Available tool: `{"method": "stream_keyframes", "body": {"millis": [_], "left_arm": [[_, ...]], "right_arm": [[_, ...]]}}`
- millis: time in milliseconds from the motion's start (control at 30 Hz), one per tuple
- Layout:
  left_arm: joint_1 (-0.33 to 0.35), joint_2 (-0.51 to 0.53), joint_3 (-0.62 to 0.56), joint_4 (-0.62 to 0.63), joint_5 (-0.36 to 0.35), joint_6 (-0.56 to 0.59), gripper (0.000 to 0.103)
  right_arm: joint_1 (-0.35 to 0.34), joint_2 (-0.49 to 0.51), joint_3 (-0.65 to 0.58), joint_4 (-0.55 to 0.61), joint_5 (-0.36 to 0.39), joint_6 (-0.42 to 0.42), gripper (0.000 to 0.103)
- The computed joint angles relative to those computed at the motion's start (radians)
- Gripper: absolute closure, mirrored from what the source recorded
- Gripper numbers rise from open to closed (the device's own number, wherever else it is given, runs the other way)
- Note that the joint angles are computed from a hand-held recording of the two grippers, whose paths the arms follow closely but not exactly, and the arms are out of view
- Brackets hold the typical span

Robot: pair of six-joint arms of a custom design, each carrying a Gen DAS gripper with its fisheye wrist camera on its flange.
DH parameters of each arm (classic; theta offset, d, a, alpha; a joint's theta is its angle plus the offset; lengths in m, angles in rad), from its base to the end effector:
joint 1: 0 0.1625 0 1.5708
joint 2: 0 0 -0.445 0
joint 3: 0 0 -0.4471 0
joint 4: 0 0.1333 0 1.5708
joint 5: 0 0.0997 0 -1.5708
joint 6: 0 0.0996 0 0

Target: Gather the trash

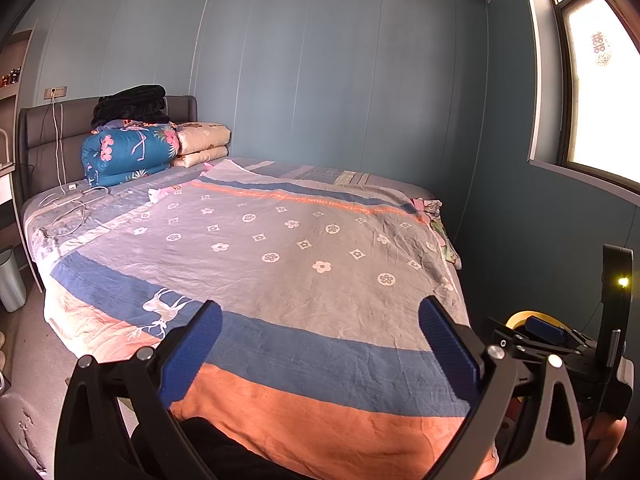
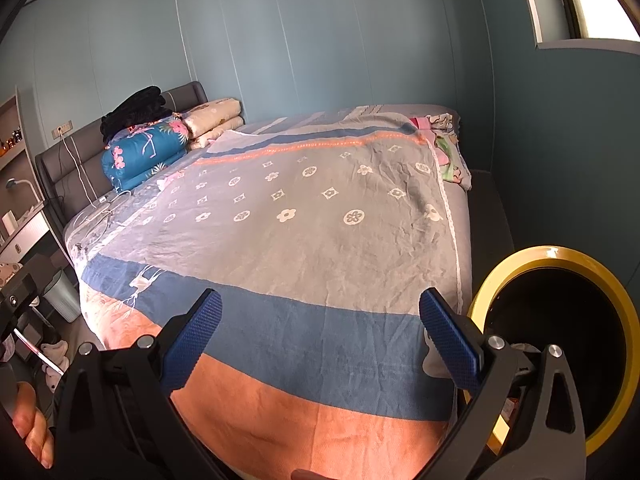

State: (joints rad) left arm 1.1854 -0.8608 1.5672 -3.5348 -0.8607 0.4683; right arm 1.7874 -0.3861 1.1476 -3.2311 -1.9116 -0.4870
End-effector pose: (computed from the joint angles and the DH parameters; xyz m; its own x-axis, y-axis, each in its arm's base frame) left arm -0.0918 -0.7535 0.2813 -0.7828 -0.1296 -0.6086 0.5258 0.3855 -0.7583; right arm 0.2849 -0.8295 0.0412 -0.8005 -0.2378 0.5501 -0.5753 0.5621 -0.5942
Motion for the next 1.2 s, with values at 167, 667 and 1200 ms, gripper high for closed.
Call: {"method": "stream_keyframes", "body": {"millis": [167, 667, 1200], "left_arm": [[-0.001, 0.004, -0.004, 0.005, 0.003, -0.004, 0.008], [-0.001, 0.006, -0.005, 0.005, 0.004, -0.005, 0.008], [-0.003, 0.008, -0.001, 0.007, 0.003, -0.009, 0.008]], "right_arm": [[0.001, 0.002, 0.001, -0.001, -0.005, 0.0, 0.008], [-0.001, 0.005, -0.004, 0.008, -0.009, 0.005, 0.008], [-0.004, 0.004, 0.004, 0.006, -0.012, 0.009, 0.008]]}}
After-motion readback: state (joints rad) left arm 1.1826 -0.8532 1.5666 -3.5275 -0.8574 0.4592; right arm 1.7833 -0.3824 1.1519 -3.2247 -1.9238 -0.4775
